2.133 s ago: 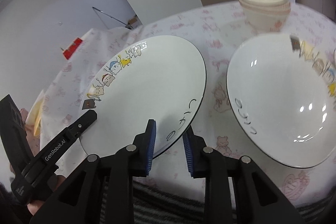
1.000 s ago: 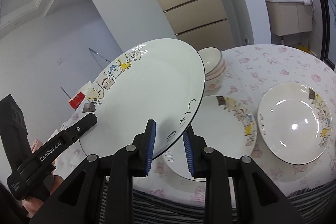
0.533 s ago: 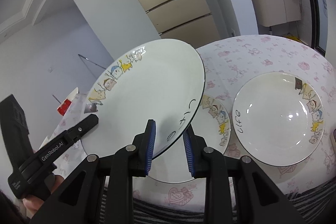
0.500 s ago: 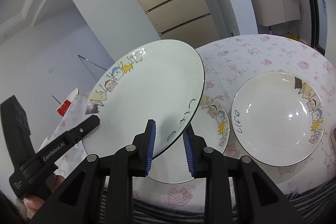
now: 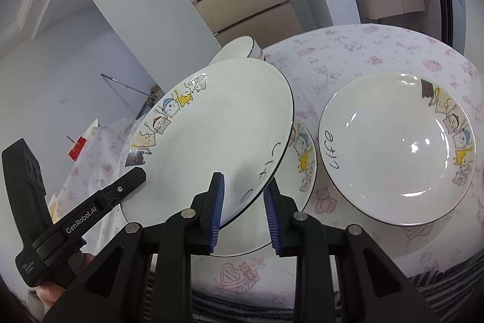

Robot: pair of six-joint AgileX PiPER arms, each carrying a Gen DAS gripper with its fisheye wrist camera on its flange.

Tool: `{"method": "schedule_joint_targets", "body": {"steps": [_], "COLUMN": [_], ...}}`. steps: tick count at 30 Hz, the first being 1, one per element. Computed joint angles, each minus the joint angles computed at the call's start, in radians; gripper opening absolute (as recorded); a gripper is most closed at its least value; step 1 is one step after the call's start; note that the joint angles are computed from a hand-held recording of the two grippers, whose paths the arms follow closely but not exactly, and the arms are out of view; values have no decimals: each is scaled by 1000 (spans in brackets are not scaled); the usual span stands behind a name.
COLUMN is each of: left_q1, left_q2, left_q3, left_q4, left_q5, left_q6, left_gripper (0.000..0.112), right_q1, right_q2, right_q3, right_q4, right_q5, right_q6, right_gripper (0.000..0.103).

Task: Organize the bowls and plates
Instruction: 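Lift the 'Lite' plate and carry it over the other cartoon plate, then lower the 'Lite' plate onto the other cartoon plate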

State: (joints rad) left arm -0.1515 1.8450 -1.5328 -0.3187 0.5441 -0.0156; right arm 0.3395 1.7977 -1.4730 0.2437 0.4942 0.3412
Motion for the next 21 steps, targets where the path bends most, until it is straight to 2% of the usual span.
{"method": "schedule_joint_targets", "body": {"steps": [10, 15, 21], "left_q1": [-4, -23, -15], "left_q2": [26, 11, 41], "left_q3": [14, 45, 17], "left_q4": [6, 79, 76], "left_q5": [-4, -40, 3], "left_q6": [12, -40, -49], "left_gripper": [23, 23, 23], "right_q1": [17, 37, 50], "right_q2": [79, 87, 101], "right_q3": [-69, -66, -84], "right_q4": [-103, -163, -200], "right_q5": [70, 72, 93], "right_q6": [112, 187, 236], "right_gripper": [25, 25, 25]}}
